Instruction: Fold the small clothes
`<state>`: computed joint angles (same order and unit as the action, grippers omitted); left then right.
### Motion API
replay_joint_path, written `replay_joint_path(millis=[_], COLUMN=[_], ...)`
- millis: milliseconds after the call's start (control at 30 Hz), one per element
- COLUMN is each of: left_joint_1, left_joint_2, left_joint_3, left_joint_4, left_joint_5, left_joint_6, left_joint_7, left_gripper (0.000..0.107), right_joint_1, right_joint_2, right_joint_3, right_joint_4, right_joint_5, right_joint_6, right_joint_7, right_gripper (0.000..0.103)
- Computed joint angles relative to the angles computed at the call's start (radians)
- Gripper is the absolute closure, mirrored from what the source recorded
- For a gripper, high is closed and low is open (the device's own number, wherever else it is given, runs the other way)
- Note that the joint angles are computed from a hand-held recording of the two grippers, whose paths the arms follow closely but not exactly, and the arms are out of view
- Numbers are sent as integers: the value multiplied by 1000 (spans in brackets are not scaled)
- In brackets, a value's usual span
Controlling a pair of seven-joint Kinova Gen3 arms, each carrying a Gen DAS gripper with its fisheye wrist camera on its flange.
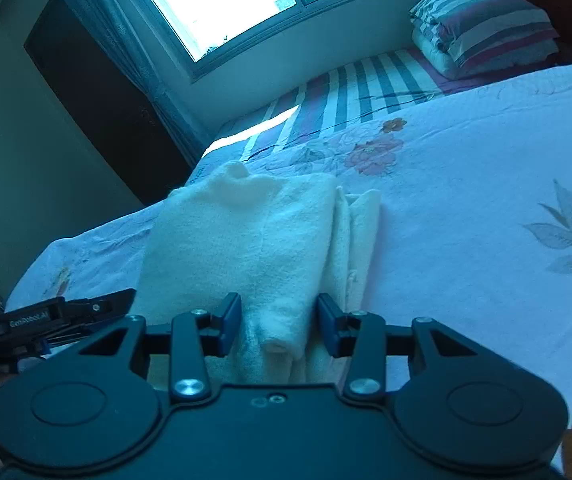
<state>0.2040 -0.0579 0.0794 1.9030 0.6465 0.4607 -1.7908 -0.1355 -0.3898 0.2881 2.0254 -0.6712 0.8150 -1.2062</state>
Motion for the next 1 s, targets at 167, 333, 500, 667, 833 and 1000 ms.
replay_joint_path(millis=[167, 333, 500, 667, 833, 1000], left_joint_1=[9, 14, 60, 8, 5, 30], left_joint_2=[36, 55, 104, 16, -54, -196], left_joint_3=[38, 45, 30, 42, 14, 1], left_joint_4=[-42, -88, -175, -87, -9, 131], left_joint_5=[-132, -179, -285, -155, -90, -115], left_joint_6=[-30, -30, 24, -8, -3, 3], left_joint_7=[102, 84, 102, 22, -1, 100], left_gripper=[44, 44, 44, 44, 44, 44], right_joint_1=[-36, 156, 120, 109, 67, 100], right_joint_2=[-27, -98, -161, -193, -320, -407], right_joint_3=[-45, -207, -243, -252, -172, -216], right_joint_4=[-19, -19, 66, 56, 55, 90], right_joint_5=[113, 98, 212, 317, 341, 347], right_joint_6=[1, 55, -47, -95, 83, 148], right_joint_7=[-165, -369, -503, -545, -627, -745], right_gripper=[87, 89, 88, 73, 72, 75])
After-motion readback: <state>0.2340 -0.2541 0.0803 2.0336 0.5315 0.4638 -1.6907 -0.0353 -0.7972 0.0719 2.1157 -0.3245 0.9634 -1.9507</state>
